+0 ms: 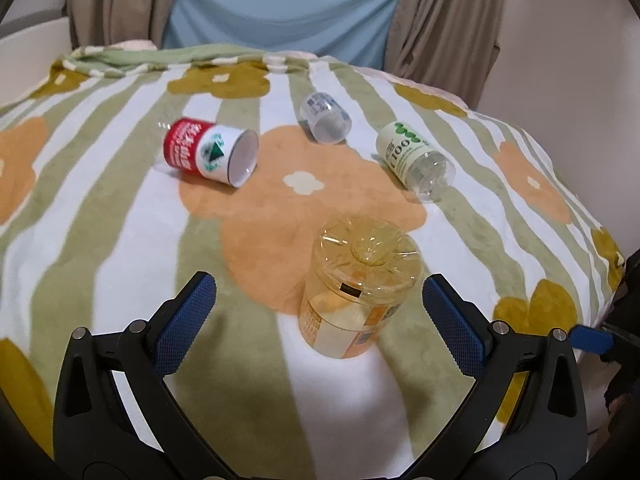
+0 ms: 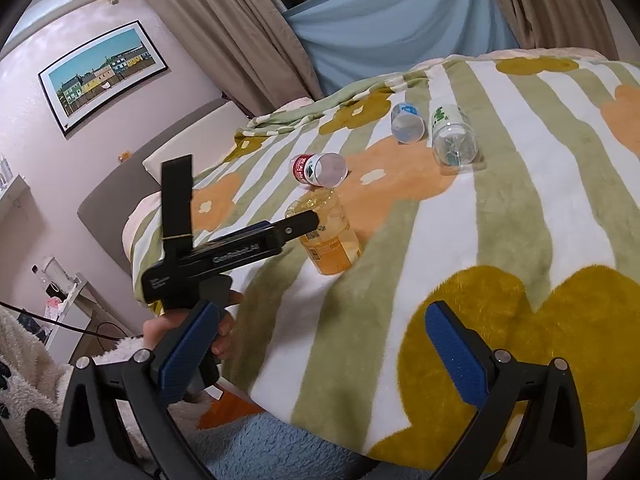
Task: Flip cup upside down
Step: 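Open the left gripper and lift it away from the cup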
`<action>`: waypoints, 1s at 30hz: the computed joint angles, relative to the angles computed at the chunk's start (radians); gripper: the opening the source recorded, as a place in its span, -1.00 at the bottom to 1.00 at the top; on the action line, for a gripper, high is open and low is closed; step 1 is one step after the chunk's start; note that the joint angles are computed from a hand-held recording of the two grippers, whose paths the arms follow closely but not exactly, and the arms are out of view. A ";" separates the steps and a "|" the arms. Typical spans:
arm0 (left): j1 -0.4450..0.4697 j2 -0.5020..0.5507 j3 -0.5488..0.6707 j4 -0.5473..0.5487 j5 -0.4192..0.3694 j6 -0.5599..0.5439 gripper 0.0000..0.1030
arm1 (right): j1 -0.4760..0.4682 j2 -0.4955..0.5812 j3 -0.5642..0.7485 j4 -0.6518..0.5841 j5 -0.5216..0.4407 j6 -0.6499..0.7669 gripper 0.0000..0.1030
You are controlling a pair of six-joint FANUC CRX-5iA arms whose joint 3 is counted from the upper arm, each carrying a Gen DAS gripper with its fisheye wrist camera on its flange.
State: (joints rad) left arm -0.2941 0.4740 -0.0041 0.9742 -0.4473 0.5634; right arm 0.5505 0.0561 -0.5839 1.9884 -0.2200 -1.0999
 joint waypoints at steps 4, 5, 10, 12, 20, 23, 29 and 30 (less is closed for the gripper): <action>0.009 -0.074 -0.053 0.002 0.033 -0.050 0.99 | 0.092 0.001 0.016 -0.255 -0.088 0.235 1.00; 0.017 -0.090 -0.058 -0.011 0.023 -0.048 0.99 | 0.116 0.000 0.025 -0.311 -0.117 0.290 1.00; 0.036 -0.203 -0.118 0.056 0.033 -0.115 0.99 | 0.249 0.011 0.121 -0.574 -0.354 0.572 1.00; 0.042 -0.246 -0.137 0.071 0.045 -0.125 0.99 | 0.299 0.032 0.186 -0.645 -0.490 0.667 1.00; 0.037 -0.395 -0.236 0.309 0.110 -0.284 0.99 | 0.418 0.150 0.431 -0.675 -0.943 0.836 1.00; 0.016 -0.428 -0.267 0.415 0.142 -0.383 0.99 | 0.437 0.183 0.479 -0.653 -1.042 0.841 1.00; -0.056 -0.462 -0.312 0.594 0.261 -0.584 0.99 | 0.459 0.237 0.528 -0.628 -1.169 0.808 1.00; -0.056 -0.464 -0.316 0.596 0.260 -0.588 0.99 | 0.461 0.245 0.533 -0.634 -1.183 0.810 1.00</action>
